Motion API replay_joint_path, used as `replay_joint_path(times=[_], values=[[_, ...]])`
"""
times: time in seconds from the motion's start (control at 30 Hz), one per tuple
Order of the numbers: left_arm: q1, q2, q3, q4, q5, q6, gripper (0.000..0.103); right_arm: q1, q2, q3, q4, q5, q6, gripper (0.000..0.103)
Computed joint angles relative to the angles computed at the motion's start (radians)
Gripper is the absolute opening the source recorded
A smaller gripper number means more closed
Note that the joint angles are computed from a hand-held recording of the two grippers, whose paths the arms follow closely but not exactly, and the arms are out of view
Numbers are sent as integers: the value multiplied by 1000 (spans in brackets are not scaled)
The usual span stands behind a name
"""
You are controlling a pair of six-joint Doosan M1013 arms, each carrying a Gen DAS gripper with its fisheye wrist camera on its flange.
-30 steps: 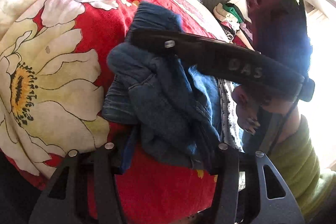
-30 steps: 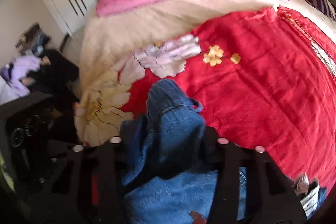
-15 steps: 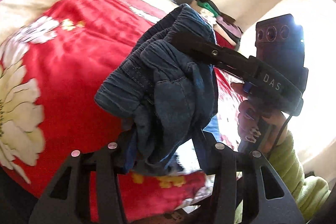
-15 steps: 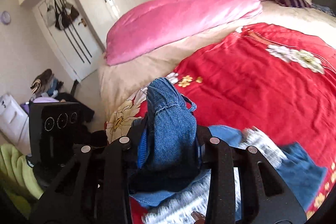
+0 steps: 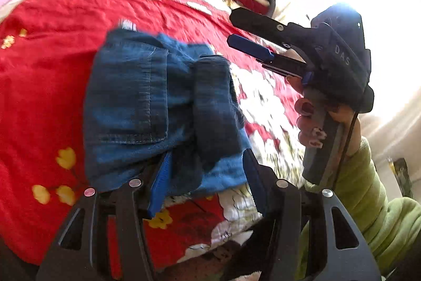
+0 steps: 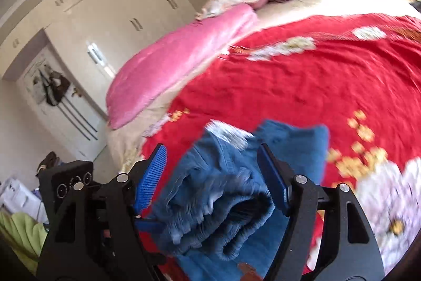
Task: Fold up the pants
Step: 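Fold the waistband over onto the hem with both tools and release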
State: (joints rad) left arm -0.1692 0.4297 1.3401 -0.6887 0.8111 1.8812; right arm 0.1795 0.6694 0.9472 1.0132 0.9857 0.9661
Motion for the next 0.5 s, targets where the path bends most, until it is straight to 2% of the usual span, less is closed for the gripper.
replay_joint_path(times=[0.13,0.17,0.27,0.3,0.4,0.43,0.5], values=[[-25,5,-9,73,5,-24,53,15,3,-4,-75,-3,39,69],[-28,4,-8,78,7,-24,53,22,3,-8,-127,-5,59,69],[-26,2,-4,74,9,-20,53,53,18,-47,-422,-8,231,68],[-27,0,-2,71,9,-16,53,57,25,-57,-470,-2,274,68],[-27,-6,1,66,6,-10,56,49,24,-46,-438,-3,280,68],[-24,-10,5,55,2,-1,65,45,15,-31,-410,-16,256,68],[-20,-28,21,52,-19,11,70,34,-19,20,-336,-67,188,68]])
